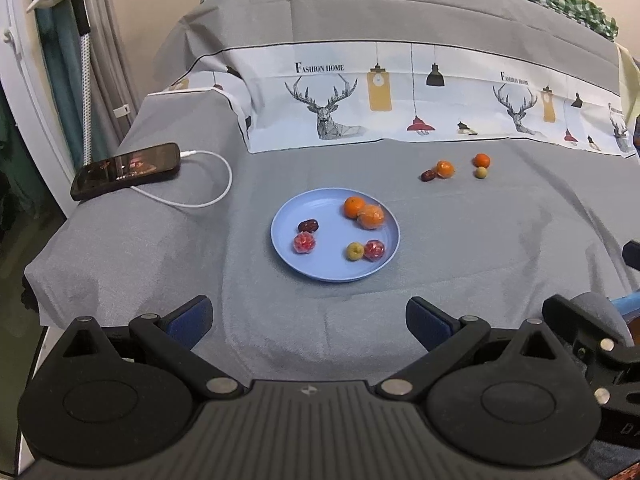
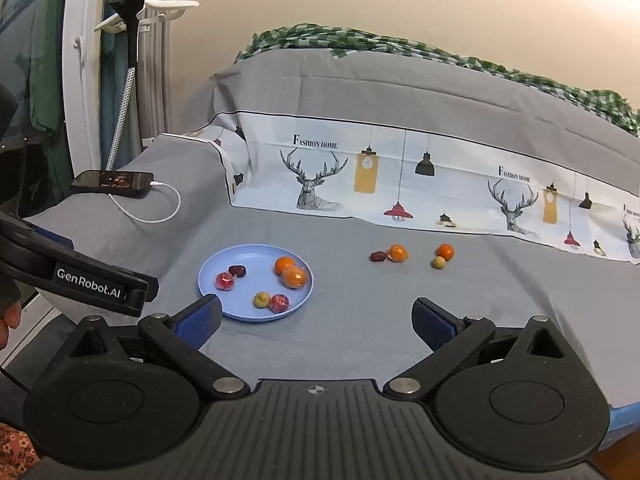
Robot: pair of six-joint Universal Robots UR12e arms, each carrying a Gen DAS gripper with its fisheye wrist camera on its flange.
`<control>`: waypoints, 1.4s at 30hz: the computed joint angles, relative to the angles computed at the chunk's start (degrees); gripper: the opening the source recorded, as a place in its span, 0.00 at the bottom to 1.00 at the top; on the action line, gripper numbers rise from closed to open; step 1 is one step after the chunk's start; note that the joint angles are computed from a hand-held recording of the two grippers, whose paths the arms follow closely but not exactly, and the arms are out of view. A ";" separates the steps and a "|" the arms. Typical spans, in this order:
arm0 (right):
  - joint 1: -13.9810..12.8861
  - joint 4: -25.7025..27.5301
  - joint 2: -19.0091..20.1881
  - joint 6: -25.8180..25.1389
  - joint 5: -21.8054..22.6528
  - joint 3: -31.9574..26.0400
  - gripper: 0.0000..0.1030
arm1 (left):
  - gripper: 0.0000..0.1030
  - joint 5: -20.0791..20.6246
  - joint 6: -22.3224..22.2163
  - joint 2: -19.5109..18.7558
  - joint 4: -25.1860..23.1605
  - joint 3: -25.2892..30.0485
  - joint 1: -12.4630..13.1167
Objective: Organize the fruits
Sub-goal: 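Withdraw both tools from the plate and reach toward the remaining fruits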
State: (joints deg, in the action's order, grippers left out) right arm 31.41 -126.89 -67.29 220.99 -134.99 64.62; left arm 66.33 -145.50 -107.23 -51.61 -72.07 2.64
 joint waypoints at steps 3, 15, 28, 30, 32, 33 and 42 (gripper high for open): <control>0.01 -0.45 -0.27 -0.02 -0.25 0.49 0.98 | 1.00 -0.12 0.47 0.04 0.81 -0.17 -0.16; -0.70 0.03 -0.64 2.50 1.93 1.25 0.98 | 1.00 2.08 2.22 -0.71 -0.04 0.45 -1.00; -2.43 -0.47 -1.39 5.83 5.53 3.01 0.98 | 1.00 4.59 2.29 -2.62 -3.58 3.46 -2.97; -2.76 -0.81 -1.61 6.17 6.12 3.53 0.98 | 1.00 4.86 1.84 -3.40 -6.07 4.97 -3.40; -3.14 -0.97 -1.85 6.87 6.88 4.07 0.98 | 1.00 5.14 1.01 -4.13 -8.31 6.32 -3.83; -3.33 -0.95 -1.98 7.28 7.24 4.33 0.98 | 1.00 5.45 0.73 -4.53 -9.23 6.99 -4.12; -5.44 -0.16 -3.06 11.51 9.36 6.58 0.98 | 1.00 7.85 0.58 -7.64 -10.98 10.79 -7.01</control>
State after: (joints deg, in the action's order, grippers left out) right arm 25.96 -127.05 -70.35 232.49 -125.64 71.20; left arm 74.19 -144.92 -114.87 -62.59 -61.28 -4.37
